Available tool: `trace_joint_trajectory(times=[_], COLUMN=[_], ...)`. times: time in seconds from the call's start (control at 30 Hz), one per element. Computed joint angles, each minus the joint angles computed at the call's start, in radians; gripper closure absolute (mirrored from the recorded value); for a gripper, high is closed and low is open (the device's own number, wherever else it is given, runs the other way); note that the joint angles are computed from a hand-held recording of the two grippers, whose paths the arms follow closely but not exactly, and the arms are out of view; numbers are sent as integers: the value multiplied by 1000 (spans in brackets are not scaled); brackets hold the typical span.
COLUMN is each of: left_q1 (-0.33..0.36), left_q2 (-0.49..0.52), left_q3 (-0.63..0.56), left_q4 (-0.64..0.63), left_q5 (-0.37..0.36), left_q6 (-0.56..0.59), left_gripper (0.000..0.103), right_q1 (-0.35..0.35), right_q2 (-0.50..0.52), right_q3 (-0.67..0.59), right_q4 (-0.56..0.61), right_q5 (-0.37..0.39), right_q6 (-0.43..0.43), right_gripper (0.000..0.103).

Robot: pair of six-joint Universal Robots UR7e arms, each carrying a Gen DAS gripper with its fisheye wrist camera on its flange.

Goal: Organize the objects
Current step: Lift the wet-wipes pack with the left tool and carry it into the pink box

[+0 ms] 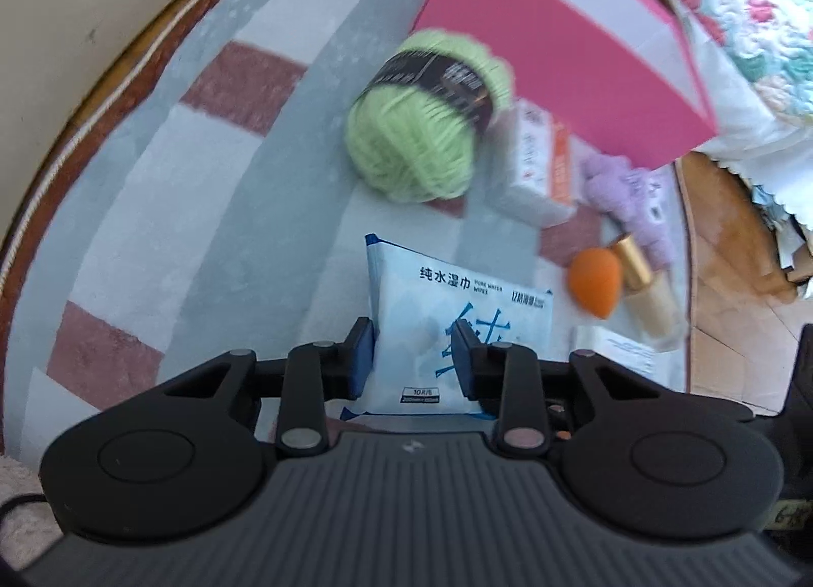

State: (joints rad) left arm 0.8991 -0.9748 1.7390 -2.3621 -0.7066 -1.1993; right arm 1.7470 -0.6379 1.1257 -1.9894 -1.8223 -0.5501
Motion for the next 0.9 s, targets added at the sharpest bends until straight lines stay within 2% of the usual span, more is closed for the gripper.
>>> trace_joint_trajectory(times=[0.23, 0.57, 0.9], left_q1=[-49, -106, -104], left_q2=[20, 35, 117], left_q3=[-112, -268, -492], left_q4=[148, 213, 240], left_q5=[11, 67, 145], left_q6=[114, 242, 424], left_gripper=[72, 72, 72], right_q1=[23, 57, 90], right_q2=[-31, -11, 126], right_q3=[-63, -280, -610], right_q4=[45, 172, 267], right_q5=[3, 61, 108], right_q6=[-33, -46, -88], right_gripper=[76, 76, 76])
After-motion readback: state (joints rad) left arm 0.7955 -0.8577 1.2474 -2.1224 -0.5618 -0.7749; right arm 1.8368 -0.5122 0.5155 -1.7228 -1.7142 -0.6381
